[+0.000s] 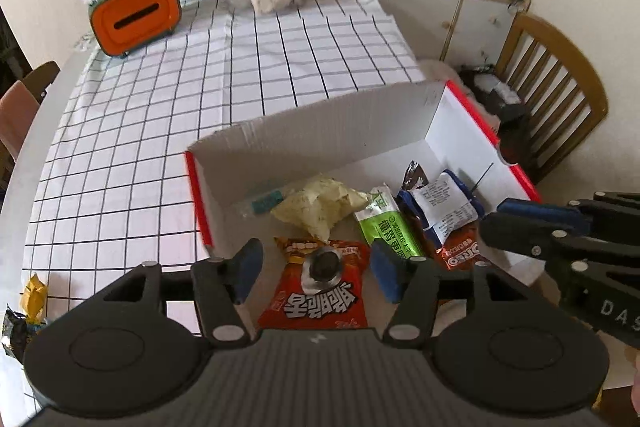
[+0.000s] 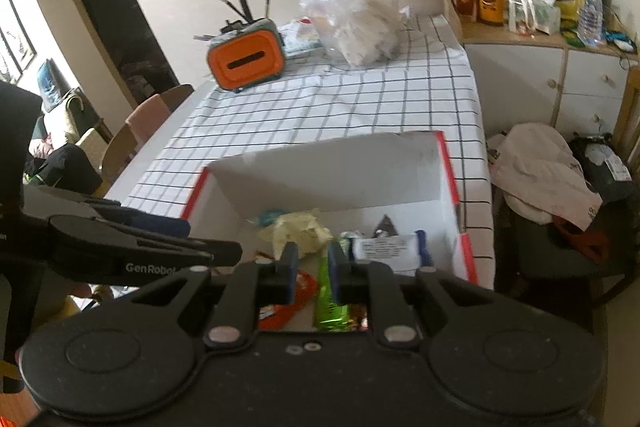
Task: Organize snacks
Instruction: 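Open both tools to release the packets into the shoebox, then move both tools back toward the black and blue packets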
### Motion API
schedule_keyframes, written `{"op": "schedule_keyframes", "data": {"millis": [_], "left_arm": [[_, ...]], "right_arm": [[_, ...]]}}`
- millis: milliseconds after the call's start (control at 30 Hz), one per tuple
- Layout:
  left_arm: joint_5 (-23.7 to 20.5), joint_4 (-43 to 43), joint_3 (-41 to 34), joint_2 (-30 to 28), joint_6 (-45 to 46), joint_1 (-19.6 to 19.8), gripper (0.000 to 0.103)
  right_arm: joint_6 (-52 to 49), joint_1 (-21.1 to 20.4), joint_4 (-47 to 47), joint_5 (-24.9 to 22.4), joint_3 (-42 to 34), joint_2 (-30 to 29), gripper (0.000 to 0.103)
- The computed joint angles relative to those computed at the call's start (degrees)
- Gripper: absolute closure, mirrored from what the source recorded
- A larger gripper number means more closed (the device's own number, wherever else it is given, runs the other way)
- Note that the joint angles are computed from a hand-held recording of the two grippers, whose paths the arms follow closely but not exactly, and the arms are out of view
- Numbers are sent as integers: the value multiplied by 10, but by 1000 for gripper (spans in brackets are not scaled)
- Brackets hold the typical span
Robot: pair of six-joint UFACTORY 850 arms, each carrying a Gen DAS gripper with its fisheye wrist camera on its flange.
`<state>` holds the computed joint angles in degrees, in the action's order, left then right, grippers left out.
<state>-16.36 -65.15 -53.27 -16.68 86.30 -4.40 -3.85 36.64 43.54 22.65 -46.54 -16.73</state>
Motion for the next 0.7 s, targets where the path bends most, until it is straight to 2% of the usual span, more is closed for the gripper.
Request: {"op": "schedule_keyframes", "data": {"millis": [100,367,700], "left_arm": [[-12,-59,15,17,74,19,39],[-48,-154,43,49,216,75,30],[-89,-257,66,62,383,152,29]], "right_arm": [[-64,23,62,21,-6,2,88],[-146,67,136,37,-47,-17,88],[-179,103,145,28,-121,-72,87]]}}
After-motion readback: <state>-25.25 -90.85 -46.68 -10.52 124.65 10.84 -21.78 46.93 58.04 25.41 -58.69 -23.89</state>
